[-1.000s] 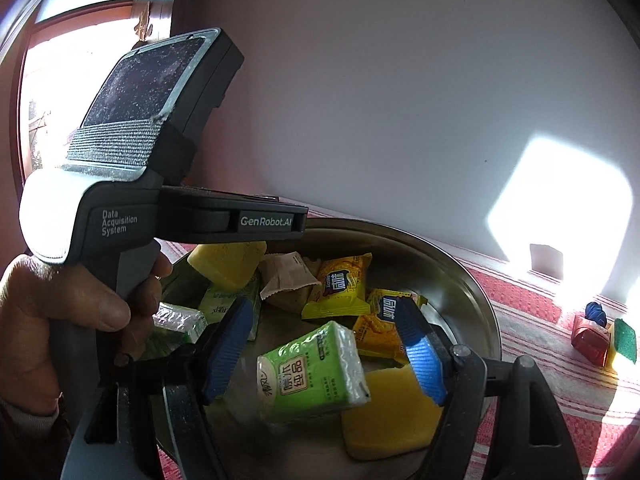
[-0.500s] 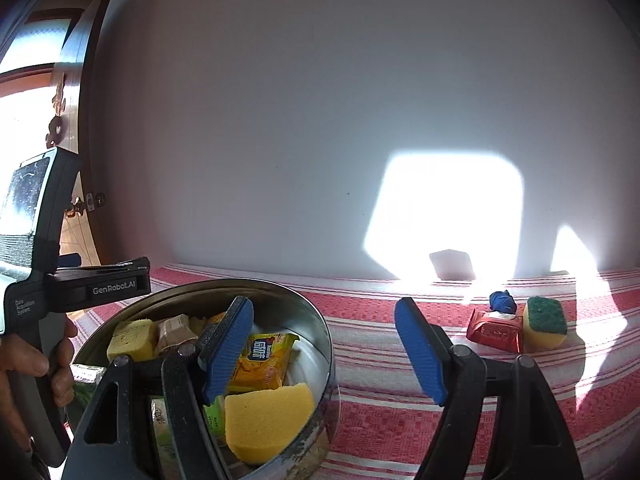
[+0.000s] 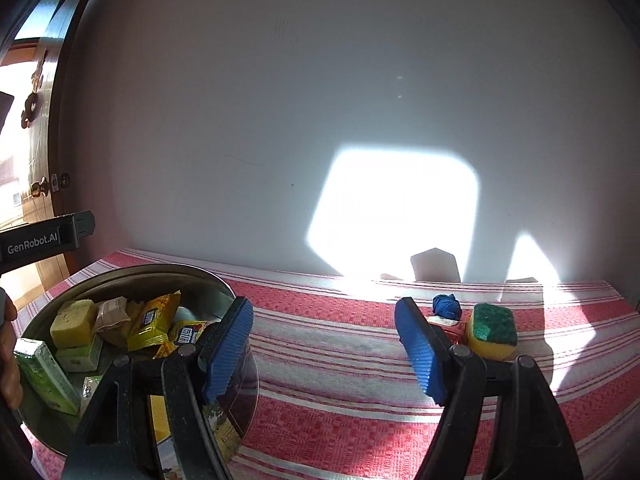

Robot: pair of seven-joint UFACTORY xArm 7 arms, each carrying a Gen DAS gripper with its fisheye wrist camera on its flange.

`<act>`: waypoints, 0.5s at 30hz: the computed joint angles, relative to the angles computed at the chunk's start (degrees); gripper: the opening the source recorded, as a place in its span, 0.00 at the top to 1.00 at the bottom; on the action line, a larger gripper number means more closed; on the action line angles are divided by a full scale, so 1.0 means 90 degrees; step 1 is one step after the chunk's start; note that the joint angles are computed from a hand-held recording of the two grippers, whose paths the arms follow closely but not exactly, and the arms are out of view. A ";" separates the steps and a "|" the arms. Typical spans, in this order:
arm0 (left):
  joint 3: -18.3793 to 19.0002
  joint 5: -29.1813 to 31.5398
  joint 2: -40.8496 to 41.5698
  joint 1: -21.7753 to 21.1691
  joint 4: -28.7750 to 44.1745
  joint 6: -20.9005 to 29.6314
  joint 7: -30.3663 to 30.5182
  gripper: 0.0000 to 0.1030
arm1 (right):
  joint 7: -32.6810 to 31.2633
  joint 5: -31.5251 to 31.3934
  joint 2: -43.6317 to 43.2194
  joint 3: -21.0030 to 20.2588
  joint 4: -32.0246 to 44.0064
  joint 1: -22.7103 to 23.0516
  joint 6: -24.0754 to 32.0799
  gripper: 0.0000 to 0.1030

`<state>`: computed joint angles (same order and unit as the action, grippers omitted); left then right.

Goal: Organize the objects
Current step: 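Withdraw both tools from the tin toward the remaining items, then move both open tools toward the red wrapper, blue cloth and green sponge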

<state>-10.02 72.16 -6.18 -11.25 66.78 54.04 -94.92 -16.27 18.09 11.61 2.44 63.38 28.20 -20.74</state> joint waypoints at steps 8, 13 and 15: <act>-0.0091 0.0114 0.0422 -0.0387 0.0402 0.0099 -0.0077 0.01 | 0.0007 -0.0020 -0.0129 -0.0060 -0.0124 -0.0293 0.0082 0.27; -0.0114 0.0282 0.0817 -0.0753 0.0783 0.0240 0.0017 0.01 | 0.0261 -0.0341 -0.0241 0.0016 -0.0229 -0.0662 0.0132 0.27; -0.0085 0.0320 0.1024 -0.0931 0.0984 0.0283 0.0148 0.01 | 0.0349 -0.0434 -0.0279 0.0013 -0.0249 -0.0785 0.0164 0.27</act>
<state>-10.79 75.04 3.03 -19.63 75.64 56.59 -93.59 -13.13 14.19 9.10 2.55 61.14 21.14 -19.26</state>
